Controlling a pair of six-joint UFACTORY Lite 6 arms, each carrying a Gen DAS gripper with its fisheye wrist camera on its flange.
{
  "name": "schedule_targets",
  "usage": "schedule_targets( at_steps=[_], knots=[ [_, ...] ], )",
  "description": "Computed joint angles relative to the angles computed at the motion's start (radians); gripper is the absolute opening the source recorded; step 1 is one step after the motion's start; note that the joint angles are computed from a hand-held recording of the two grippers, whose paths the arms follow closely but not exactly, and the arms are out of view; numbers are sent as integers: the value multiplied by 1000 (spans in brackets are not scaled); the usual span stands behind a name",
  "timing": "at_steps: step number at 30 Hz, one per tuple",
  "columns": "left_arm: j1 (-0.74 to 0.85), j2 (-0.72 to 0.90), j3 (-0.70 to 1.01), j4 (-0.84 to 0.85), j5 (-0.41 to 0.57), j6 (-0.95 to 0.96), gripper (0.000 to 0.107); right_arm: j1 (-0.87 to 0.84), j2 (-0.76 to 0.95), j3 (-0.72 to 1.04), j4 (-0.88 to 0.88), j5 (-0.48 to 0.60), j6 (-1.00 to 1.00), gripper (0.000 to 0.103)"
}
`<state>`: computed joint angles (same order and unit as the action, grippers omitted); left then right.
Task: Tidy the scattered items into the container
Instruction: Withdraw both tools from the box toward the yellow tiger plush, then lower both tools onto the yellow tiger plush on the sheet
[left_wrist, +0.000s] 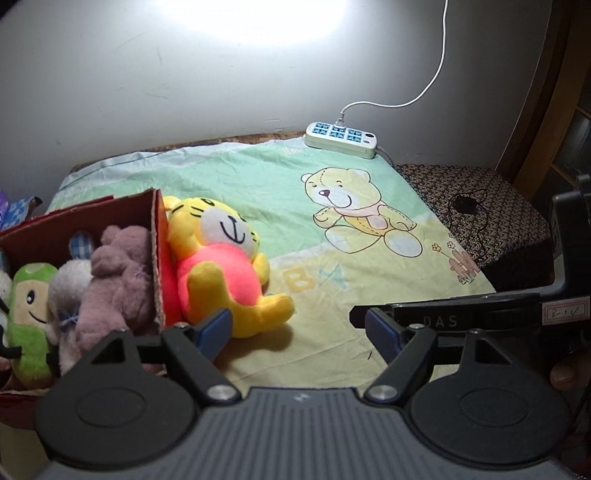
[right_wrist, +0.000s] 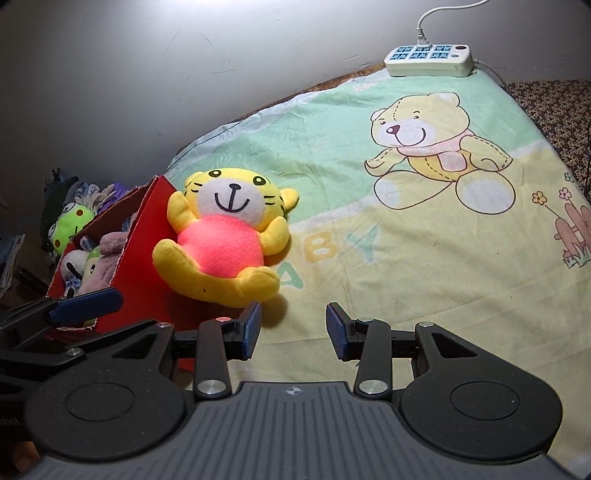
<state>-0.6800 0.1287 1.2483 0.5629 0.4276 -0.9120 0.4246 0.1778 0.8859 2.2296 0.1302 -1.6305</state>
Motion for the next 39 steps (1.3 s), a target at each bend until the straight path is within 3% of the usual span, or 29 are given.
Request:
schedule_targets(
  at_steps=[5, 13, 24, 27, 31, 39],
  knots=[
    [53, 59, 66, -71, -17, 78, 79, -48, 63, 19, -67, 91, 49, 42],
    [154, 174, 189, -343, -40, 313, 77, -62, 217, 140, -111, 177, 7, 48],
    [184, 302, 314, -382, -5, 362, 79, -72, 466, 380, -206, 276, 109, 49],
    [185, 308, 321, -382, 1, 363, 80, -66, 500, 406, -167, 290, 80, 42],
    [199, 311, 329, -429, 2, 400, 80, -82, 520, 420, -173, 327, 73, 23],
    [181, 283, 311, -454, -2, 427, 81, -120, 390, 285, -158, 347, 27, 18]
  ],
)
